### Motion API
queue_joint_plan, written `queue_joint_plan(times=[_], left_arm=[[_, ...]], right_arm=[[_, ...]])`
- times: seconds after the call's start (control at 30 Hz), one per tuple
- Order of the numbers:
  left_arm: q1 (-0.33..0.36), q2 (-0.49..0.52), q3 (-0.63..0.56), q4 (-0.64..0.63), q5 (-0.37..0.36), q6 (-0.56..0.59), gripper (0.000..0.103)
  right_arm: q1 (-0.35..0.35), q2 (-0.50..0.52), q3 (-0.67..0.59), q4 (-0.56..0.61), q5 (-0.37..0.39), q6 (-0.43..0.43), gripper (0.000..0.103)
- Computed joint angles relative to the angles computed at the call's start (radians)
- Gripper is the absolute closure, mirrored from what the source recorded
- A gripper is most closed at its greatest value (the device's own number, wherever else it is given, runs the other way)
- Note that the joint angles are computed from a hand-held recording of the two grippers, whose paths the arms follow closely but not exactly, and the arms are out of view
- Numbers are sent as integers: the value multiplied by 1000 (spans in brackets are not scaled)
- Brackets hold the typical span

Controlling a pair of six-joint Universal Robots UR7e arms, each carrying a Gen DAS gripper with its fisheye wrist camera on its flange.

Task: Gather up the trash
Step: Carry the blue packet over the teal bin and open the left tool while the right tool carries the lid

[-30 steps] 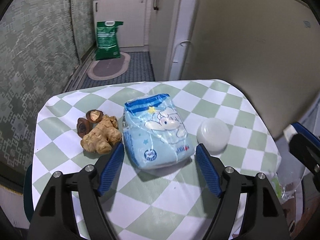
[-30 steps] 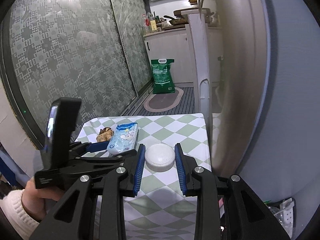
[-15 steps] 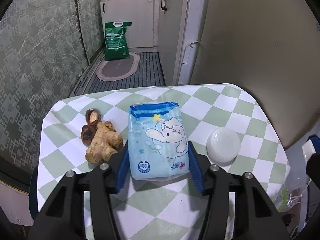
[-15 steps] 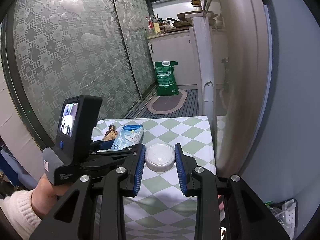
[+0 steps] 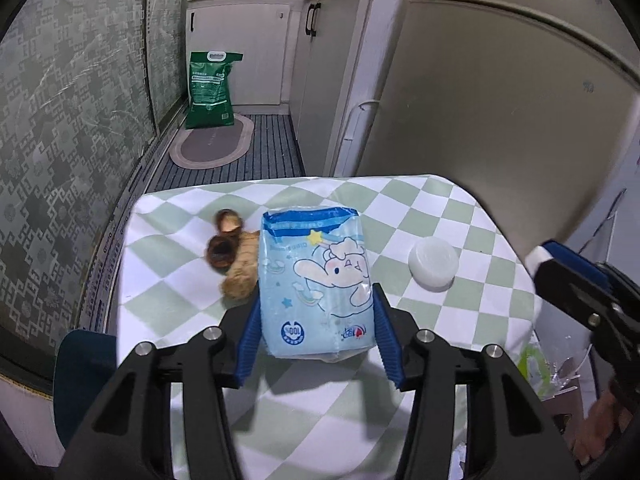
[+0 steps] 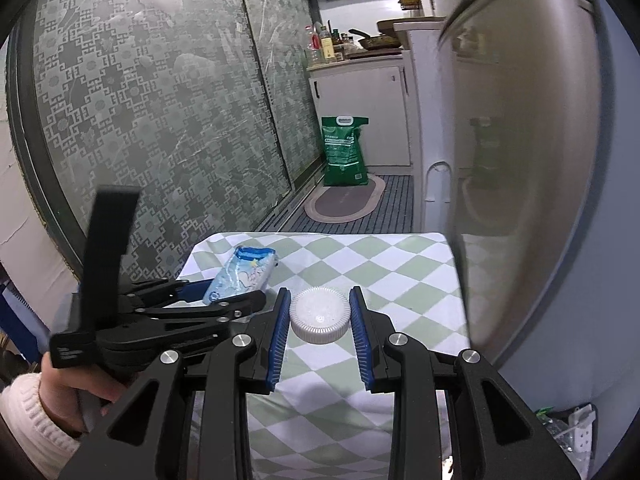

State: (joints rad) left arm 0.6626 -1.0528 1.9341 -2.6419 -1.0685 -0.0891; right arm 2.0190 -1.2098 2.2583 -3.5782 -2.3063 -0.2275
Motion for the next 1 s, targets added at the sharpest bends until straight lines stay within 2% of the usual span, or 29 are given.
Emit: queue_joint_plan(times=[0.2,0.47,0.63,1.0], left_arm=[[28,-80,28,-5,-42,29,50],[79,-190,53,13,-61,85,50],[115,-247,79,-14,-19,167,49],[264,-279,64,48,-28,224,49]], right_arm=[[16,41,-49,37,3,7,73],[33,111,-127,97,9,19,73],[47,154,-179,136,22,25,73],[79,276,-316,223,35,28,73]])
